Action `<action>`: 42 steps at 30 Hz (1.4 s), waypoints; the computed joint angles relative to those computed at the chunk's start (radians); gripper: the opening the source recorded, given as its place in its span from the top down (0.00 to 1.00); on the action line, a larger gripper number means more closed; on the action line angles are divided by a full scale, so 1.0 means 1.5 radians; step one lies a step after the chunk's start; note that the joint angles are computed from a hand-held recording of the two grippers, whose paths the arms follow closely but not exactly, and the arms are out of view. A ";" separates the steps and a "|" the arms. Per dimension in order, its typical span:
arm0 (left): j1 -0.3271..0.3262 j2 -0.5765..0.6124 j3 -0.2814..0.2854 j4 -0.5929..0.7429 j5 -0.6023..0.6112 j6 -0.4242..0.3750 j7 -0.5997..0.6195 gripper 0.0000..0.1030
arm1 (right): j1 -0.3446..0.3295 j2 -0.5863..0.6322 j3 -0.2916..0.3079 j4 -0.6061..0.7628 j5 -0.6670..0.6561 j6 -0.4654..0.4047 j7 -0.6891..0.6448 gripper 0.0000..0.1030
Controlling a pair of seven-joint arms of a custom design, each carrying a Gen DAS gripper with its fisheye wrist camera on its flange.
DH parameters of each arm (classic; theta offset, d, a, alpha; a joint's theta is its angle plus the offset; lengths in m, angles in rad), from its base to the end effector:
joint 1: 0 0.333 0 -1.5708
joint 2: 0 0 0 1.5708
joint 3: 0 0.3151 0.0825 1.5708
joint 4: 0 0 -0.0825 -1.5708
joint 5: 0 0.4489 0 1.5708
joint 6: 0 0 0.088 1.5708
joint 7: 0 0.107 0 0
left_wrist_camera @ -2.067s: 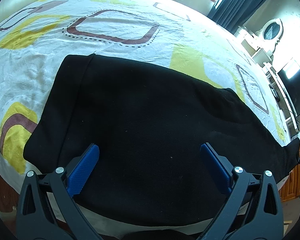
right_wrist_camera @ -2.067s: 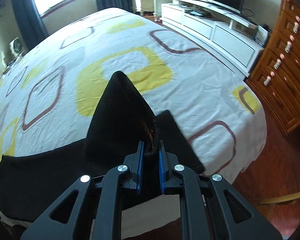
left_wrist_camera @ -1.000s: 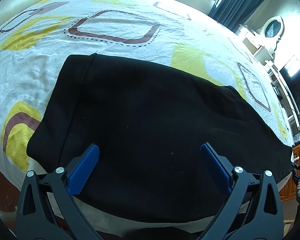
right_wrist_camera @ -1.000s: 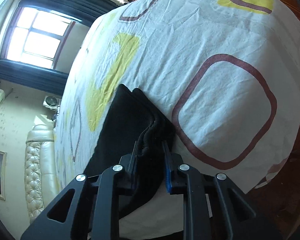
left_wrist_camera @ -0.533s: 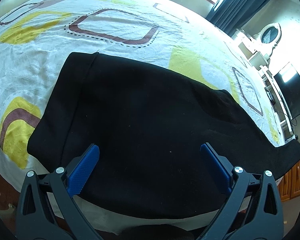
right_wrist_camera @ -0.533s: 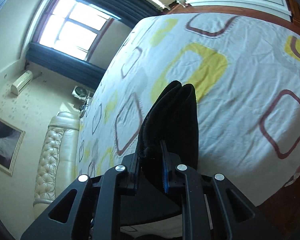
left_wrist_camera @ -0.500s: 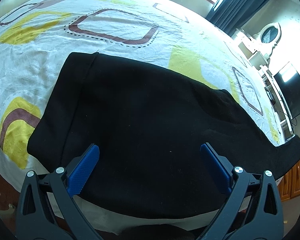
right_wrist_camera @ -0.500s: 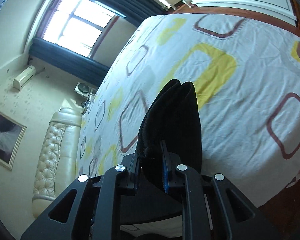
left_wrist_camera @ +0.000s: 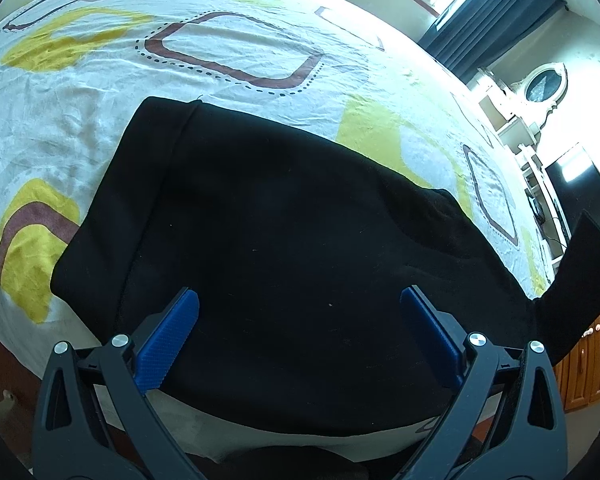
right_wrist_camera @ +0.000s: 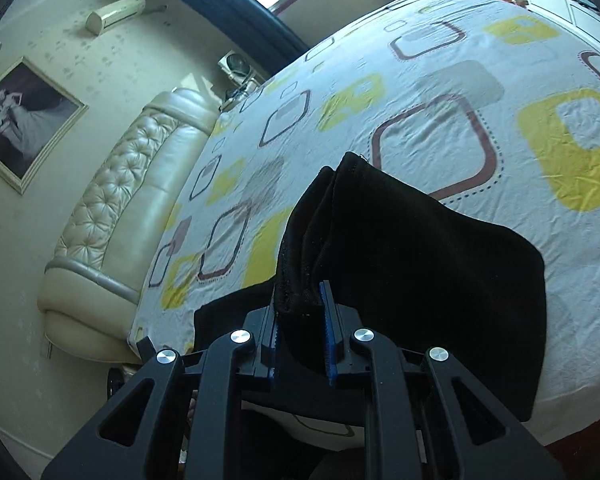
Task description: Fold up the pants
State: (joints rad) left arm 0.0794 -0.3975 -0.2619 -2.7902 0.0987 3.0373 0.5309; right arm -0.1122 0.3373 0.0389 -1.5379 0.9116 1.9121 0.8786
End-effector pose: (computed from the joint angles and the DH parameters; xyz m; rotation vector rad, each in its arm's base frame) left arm 0.4473 -0.0823 0.3436 -2.5382 1.1054 -0.8469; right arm 0.7373 -0.0010 0.4708 -1.8529 1.3563 0.3825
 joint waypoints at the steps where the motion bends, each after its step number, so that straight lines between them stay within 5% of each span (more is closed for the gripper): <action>1: -0.001 0.000 0.001 0.000 -0.001 0.001 -0.001 0.02 | 0.012 -0.007 0.004 -0.019 -0.013 0.013 -0.003 0.83; 10: -0.030 0.004 0.024 0.000 -0.025 0.015 0.017 0.02 | 0.098 -0.039 0.012 -0.164 -0.123 0.131 -0.004 0.83; 20: -0.031 0.014 0.022 0.007 -0.042 0.018 0.033 0.02 | 0.142 -0.072 0.019 -0.248 -0.193 0.215 -0.019 0.83; 34: -0.035 0.019 0.026 0.008 -0.047 0.019 0.040 0.02 | 0.187 -0.123 0.026 -0.322 -0.259 0.308 -0.054 0.54; 42: -0.033 0.021 0.026 0.010 -0.047 0.015 0.045 0.02 | 0.219 -0.163 0.029 -0.388 -0.321 0.402 -0.067 0.48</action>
